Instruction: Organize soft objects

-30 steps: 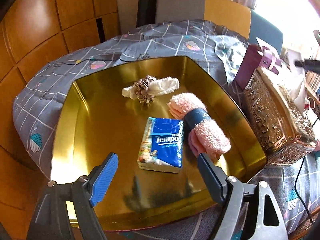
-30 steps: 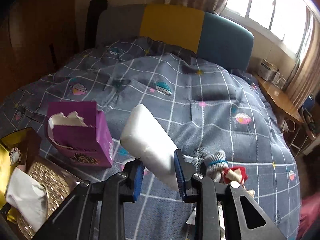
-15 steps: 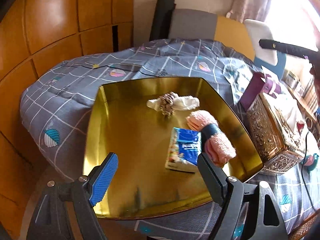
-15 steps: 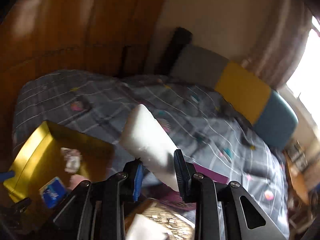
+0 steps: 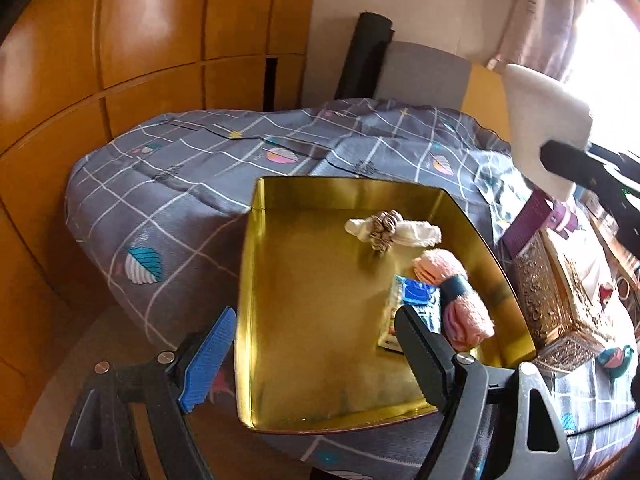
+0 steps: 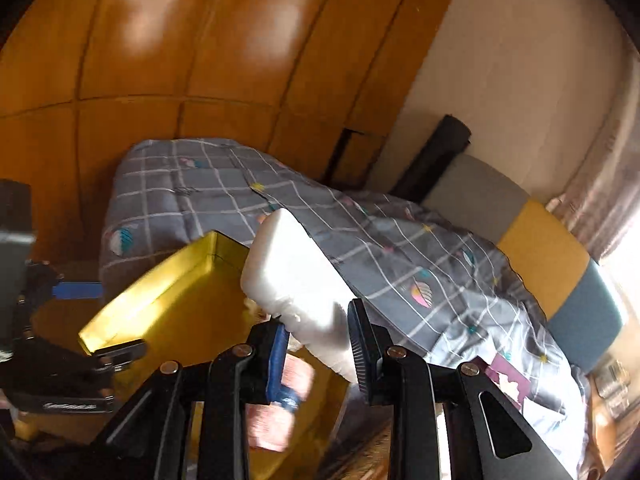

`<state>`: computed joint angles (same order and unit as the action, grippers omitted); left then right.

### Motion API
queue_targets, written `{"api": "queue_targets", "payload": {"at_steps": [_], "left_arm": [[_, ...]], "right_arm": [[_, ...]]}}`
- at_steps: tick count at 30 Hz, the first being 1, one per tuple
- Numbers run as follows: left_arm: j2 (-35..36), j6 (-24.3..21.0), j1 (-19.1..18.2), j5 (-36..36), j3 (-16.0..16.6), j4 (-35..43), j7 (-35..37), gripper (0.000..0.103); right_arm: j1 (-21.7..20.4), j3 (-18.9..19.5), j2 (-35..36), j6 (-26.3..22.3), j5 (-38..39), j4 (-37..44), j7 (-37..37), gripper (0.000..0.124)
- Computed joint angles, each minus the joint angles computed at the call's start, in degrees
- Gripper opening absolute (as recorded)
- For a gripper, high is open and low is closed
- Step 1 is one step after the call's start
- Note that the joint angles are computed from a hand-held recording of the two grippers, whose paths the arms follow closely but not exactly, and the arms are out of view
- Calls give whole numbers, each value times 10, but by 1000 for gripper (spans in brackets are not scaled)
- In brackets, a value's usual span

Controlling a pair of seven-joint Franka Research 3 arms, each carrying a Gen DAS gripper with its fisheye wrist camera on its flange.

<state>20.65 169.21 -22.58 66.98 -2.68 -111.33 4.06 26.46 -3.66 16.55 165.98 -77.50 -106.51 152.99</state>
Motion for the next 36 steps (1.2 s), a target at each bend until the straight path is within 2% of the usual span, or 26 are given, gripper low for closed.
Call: {"api": "queue_targets", "payload": {"at_steps": [4, 8, 16, 25, 30, 36], "left_arm": [[-10, -9, -1, 17, 6, -6, -23, 83], [-19, -16, 7, 27, 2, -15, -38, 83], [-35, -33, 22, 52, -10, -27, -63, 83], [-45, -41, 38, 74, -20, -33, -91, 83], [-47, -41, 43, 83, -23, -35, -102, 83], [-46, -40, 47, 80, -27, -34, -98, 83]], "right_arm": [[1, 1, -3, 24, -22, -2, 38, 29], [7, 6, -6, 28, -42, -5, 65, 29], [8, 14, -1, 45, -45, 0, 87, 29], [15, 8, 12, 54, -23, 6, 73, 29], [22, -1, 21, 57, 22, 5, 42, 29], [39, -22, 24, 65, 20, 4, 58, 29]]}}
